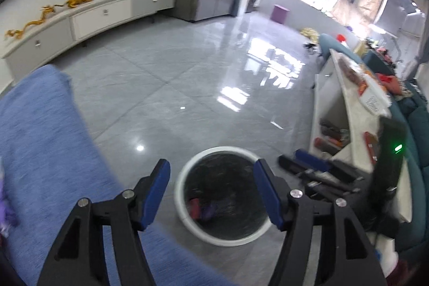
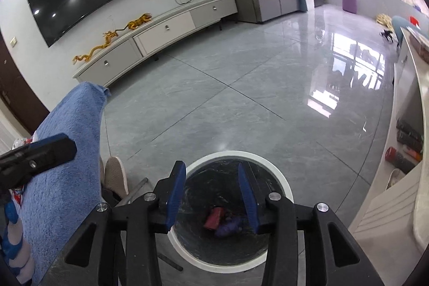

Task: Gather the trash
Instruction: 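Carry both items over the white-rimmed bin and open both tools to drop them, then move both open tools back to the trash pile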

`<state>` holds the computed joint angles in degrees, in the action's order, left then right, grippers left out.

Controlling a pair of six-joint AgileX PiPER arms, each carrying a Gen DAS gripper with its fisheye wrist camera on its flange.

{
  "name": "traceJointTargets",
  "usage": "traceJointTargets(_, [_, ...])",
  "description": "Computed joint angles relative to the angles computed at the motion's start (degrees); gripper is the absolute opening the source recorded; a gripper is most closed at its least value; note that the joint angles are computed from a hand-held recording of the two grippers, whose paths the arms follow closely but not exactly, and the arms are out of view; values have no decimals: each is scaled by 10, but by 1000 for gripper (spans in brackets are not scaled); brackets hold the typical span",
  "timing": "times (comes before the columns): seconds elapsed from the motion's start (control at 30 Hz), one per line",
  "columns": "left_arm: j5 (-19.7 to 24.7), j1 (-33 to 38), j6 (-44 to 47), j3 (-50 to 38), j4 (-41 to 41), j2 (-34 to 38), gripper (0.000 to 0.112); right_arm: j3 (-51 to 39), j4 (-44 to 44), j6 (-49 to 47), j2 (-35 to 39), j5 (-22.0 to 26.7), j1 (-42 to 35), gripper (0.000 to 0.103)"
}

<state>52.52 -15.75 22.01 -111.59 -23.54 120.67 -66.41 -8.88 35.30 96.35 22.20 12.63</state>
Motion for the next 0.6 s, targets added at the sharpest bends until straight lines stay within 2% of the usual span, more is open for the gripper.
traceJointTargets(0.23, [-51, 74, 34, 139, 4, -79, 63, -55, -9, 0, 16, 28, 44, 38])
traceJointTargets(0.43, [-91, 165, 123, 247, -59, -165, 63, -136, -51, 28, 39, 76, 103, 38])
traceJointTargets(0.6, [-106, 261, 174, 292, -104, -206, 63, -222, -35, -10, 76, 107, 141, 38])
